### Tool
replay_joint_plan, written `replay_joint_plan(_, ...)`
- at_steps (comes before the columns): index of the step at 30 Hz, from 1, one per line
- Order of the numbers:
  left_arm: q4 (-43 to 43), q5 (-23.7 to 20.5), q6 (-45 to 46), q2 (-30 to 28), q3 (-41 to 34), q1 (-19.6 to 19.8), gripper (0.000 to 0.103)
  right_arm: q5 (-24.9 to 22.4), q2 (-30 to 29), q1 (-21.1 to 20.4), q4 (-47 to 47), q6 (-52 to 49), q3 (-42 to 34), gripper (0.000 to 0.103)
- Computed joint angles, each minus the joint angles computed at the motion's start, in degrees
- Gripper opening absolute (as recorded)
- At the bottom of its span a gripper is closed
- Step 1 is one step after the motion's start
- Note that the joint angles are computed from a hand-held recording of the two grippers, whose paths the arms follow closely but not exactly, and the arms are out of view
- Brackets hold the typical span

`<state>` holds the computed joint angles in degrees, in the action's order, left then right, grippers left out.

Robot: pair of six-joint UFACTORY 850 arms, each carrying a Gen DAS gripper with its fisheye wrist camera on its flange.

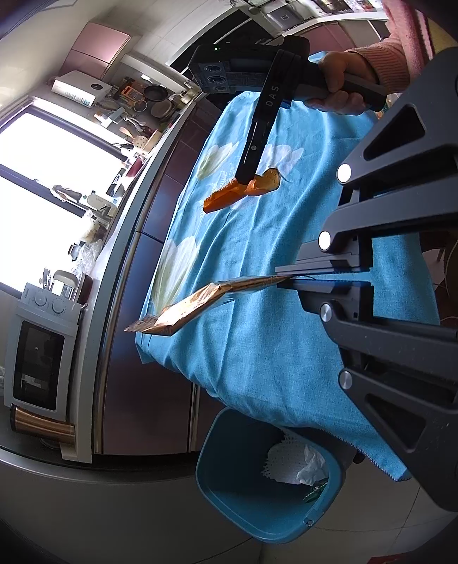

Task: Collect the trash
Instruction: 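Carry the wrapper with the left tool while the right tool carries the peel toward the bin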

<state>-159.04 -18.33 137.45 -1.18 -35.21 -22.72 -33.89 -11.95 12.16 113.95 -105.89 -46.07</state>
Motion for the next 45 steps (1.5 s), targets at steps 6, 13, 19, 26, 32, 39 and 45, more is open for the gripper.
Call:
replay_joint_plan(6, -0.4, 0.3, 0.4, 1.6, 1.3, 0.7, 0.003, 0.0, -0.6, 1.1, -0.3, 0.2, -0.9, 0.011)
replay_joint_plan(13, -2.2, 0.5, 1.8, 2.9, 2.4, 1.3, 0.003, -0.1, -1.2, 2.3, -0.8, 0.6, -1.6, 0.011)
replay_joint_plan(19, -3.4, 0.8, 2.8, 4.0, 3.3, 1.9, 0.003, -0.3, -1.9, 3.1, -1.0, 0.8, -2.5, 0.011)
replay_joint_plan(26, -4.6, 0.7, 3.5, 4.9, 4.2, 2.6, 0.003, -0.5, -2.8, 3.9, -1.8, 1.5, -3.6, 0.011)
replay_joint_plan(32, -5.9, 1.0, 4.6, 5.8, 4.8, 3.3, 0.003, -0.7, -3.6, 4.5, -2.5, 1.9, -4.6, 0.011)
replay_joint_plan(39, -8.1, 1.5, 6.6, 7.1, 5.5, 3.9, 0.003, -0.8, -4.7, 5.2, -3.2, 2.4, -5.9, 0.011)
replay_joint_plan(45, -8.0, 1.6, 6.5, 7.6, 6.0, 4.8, 0.003, -0.9, -5.3, 6.1, -4.0, 2.8, -7.0, 0.011)
